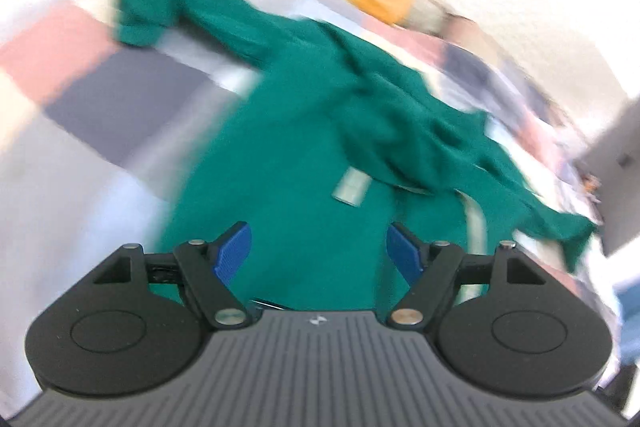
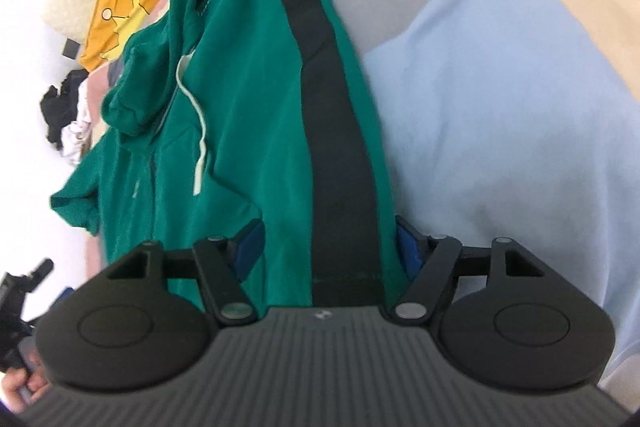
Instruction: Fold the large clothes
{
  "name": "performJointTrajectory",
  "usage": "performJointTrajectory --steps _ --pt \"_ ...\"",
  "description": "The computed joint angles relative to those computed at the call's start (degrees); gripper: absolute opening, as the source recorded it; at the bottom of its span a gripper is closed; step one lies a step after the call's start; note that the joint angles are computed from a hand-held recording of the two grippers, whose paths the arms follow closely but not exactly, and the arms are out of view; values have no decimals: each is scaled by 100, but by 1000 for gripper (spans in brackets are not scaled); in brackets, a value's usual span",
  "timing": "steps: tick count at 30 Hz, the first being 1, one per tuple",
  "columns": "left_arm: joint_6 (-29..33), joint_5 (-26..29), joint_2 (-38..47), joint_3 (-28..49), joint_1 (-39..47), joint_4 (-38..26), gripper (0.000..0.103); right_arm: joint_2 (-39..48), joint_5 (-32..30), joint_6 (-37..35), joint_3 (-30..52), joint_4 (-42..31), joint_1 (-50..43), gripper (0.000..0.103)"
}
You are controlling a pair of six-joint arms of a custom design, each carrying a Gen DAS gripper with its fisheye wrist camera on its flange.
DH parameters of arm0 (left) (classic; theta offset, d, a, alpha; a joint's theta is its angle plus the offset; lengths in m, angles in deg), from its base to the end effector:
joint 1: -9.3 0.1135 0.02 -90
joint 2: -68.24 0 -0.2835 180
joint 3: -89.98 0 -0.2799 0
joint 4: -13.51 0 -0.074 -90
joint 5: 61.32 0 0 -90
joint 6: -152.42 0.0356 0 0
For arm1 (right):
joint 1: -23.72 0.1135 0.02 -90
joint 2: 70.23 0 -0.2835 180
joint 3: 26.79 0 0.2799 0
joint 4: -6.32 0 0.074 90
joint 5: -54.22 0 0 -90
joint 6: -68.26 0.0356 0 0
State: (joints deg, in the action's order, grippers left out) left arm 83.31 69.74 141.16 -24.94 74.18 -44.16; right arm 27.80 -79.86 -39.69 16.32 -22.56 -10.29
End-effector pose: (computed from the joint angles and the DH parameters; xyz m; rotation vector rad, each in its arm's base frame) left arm 0.1298 0.2217 0.2545 -0.6996 2.2393 -0.2963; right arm 0.2055 -0.1088 0.0662 0.3038 2.5572 0.8759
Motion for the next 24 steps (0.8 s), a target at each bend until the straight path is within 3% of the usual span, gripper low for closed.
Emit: performJointTrajectory --steps 3,6,7,13,16,18,21,24 --pt "166 -85 649 759 658 -296 79 -174 43 -214 -84 -181 125 62" --pt "572 8 1459 1730 1201 -1147 79 -528 239 -329 -221 -268 200 37" --pt "669 6 1635 1955 1332 -1365 79 -609 261 -334 -231 -288 170 33" --pt "1039 -97 2612 2938 1973 -2159 79 -1283 -243 -794 -49 -970 -328 26" --pt "1309 -160 2987 2978 2064 -2590 79 -1408 -459 -983 201 -1287 -713 24" --pt "1396 -266 3045 2670 2001 -2522 79 -1380 -480 -1093 289 -1297 -908 24" --pt "1504 -236 3122 2105 1941 -2472 79 -942 -382 -898 355 -984 -1016 24" --pt "1597 -100 3208 1560 1796 -2398 79 -713 -89 -375 87 -190 -675 24"
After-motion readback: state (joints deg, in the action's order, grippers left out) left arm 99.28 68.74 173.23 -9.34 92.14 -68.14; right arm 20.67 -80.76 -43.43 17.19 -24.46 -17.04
